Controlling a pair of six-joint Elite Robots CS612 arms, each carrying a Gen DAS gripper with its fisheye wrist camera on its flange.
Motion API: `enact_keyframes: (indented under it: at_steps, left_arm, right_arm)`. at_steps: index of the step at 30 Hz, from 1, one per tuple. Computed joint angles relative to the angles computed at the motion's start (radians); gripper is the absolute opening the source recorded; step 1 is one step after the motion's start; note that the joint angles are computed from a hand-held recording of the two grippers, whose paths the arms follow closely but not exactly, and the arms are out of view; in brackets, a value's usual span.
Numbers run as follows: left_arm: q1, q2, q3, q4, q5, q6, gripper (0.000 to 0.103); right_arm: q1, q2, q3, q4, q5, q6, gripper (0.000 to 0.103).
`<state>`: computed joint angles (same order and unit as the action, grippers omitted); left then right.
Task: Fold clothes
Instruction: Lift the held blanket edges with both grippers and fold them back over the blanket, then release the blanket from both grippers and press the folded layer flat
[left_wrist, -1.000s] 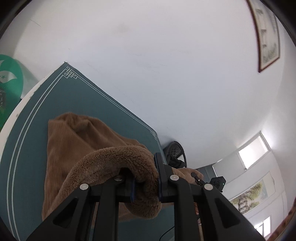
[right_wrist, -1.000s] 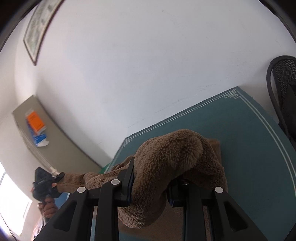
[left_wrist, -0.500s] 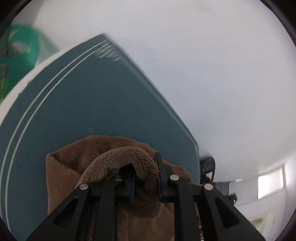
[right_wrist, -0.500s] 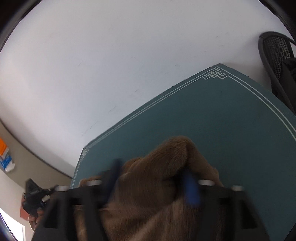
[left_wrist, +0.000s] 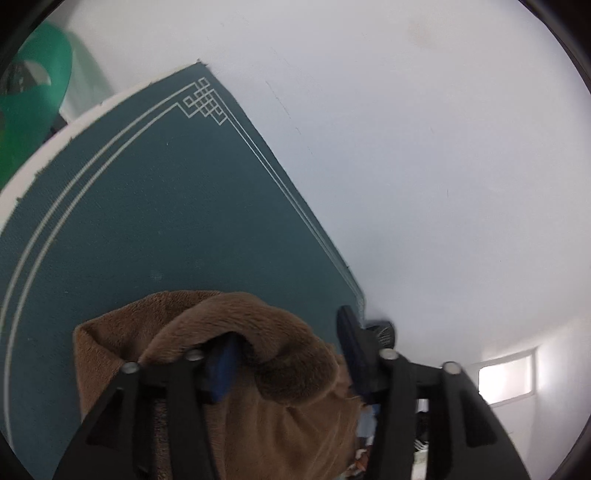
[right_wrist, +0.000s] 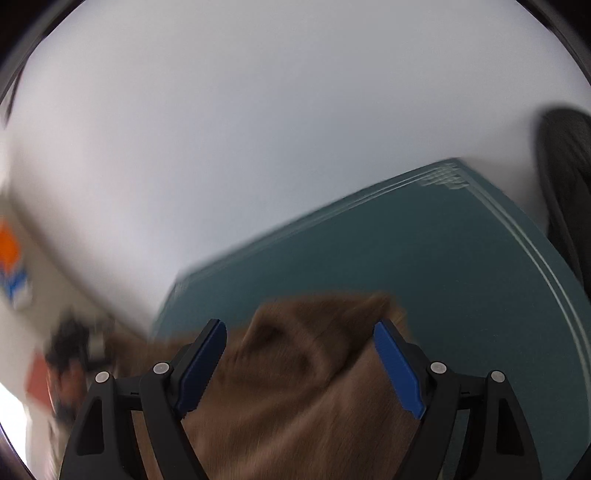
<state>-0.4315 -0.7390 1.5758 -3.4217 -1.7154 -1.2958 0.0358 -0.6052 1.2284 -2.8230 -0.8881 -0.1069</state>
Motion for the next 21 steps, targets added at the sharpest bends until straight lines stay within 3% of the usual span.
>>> enact_keyframes:
  at_steps: [3,5,8,11,14,16,18,21]
  left_arm:
    - [-0.004,-0.007,-0.001,0.045,0.003,0.014,0.063]
    - [-0.005,-0.007,-0.003,0.062,0.005,0.014,0.066]
    - [0.0,0.001,-0.011,0.055,0.002,-0.015,0.066]
    - [0.009,0.009,-0.013,0.012,-0.007,-0.042,0.066]
    - [0.018,0.022,-0.013,-0.055,-0.022,-0.097,0.069]
    - [0.019,0.023,-0.005,-0.061,-0.013,-0.122,0.07]
    - [0.019,0.021,0.001,-0.045,-0.014,-0.115,0.071]
    - [0.019,0.02,0.018,-0.047,-0.016,-0.124,0.071]
  right_arm:
    - [0.015,-0.023,-0.005,0.214,0.0,-0.221,0.084]
    - [0.039,-0.017,-0.05,0.366,-0.073,-0.328,0.084]
    - [0.065,0.027,-0.139,0.479,-0.161,-0.34,0.084]
    - [0.071,0.059,-0.179,0.428,-0.159,-0.283,0.084]
    - [0.063,0.085,-0.177,0.205,-0.153,-0.125,0.084]
    - [0.06,0.099,-0.187,0.143,-0.194,-0.027,0.084]
    - [0.057,0.1,-0.189,0.175,-0.215,-0.008,0.084]
    - [0.065,0.066,-0.126,0.119,-0.274,-0.079,0.084]
